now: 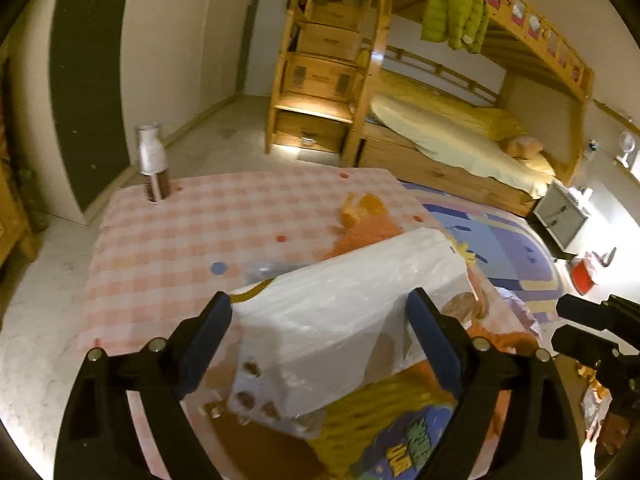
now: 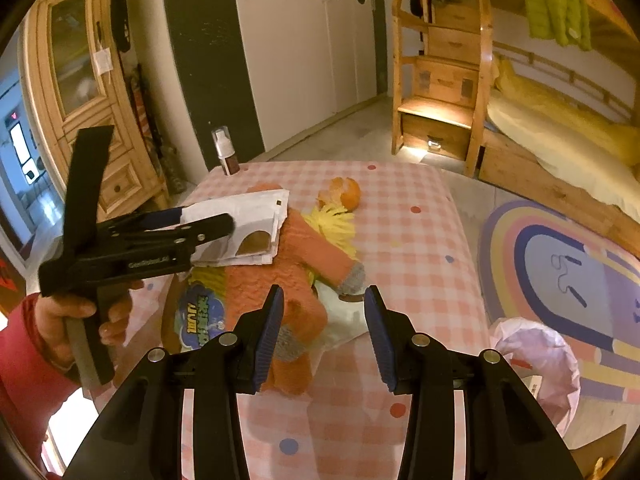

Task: Collect trash
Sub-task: 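Grasp the white paper packet with the left tool and lift it, then grasp the silver blister pack with the right tool while the left tool holds the paper packet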

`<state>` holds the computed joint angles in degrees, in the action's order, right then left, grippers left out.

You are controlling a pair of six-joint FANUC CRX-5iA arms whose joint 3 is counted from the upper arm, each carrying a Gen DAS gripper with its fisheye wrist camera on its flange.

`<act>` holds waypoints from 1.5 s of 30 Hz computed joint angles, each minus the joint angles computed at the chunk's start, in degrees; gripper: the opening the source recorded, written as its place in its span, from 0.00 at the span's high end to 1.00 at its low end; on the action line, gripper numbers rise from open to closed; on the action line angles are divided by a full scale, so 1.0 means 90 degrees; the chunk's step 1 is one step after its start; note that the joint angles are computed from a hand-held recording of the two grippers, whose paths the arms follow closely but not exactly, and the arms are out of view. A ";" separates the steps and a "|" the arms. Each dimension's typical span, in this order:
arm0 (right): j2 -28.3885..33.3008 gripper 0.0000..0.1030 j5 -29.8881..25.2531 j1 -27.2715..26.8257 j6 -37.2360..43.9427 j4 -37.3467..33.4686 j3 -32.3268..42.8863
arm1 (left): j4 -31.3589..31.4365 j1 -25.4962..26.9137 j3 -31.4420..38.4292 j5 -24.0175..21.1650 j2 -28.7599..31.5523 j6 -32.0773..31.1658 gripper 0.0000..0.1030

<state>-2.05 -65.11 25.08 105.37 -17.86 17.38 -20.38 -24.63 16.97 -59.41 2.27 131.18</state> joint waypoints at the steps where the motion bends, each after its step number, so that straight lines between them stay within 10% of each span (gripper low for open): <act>1: -0.0014 0.58 -0.0007 -0.0005 0.0004 -0.0005 -0.0008 | 0.0178 0.0078 -0.0079 0.0134 -0.0015 -0.0134 0.19; 14: -0.0329 0.58 0.0078 -0.0106 0.0000 -0.0140 -0.0180 | -0.0509 -0.0887 0.0177 -0.0235 -0.0273 -0.0208 0.98; 28: -0.0490 0.52 -0.0052 -0.0264 0.0407 -0.0538 -0.0233 | -0.3905 -0.3089 0.1241 -0.2829 -0.0427 0.1467 1.00; 45: 0.0123 0.63 0.0004 0.0806 0.0373 -0.0128 0.0153 | -0.3717 -0.2681 0.0406 -0.3583 -0.0641 0.2393 1.00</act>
<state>-0.95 -65.08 32.33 108.73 -19.02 18.76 -53.83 -48.76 20.62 -91.65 -3.49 152.71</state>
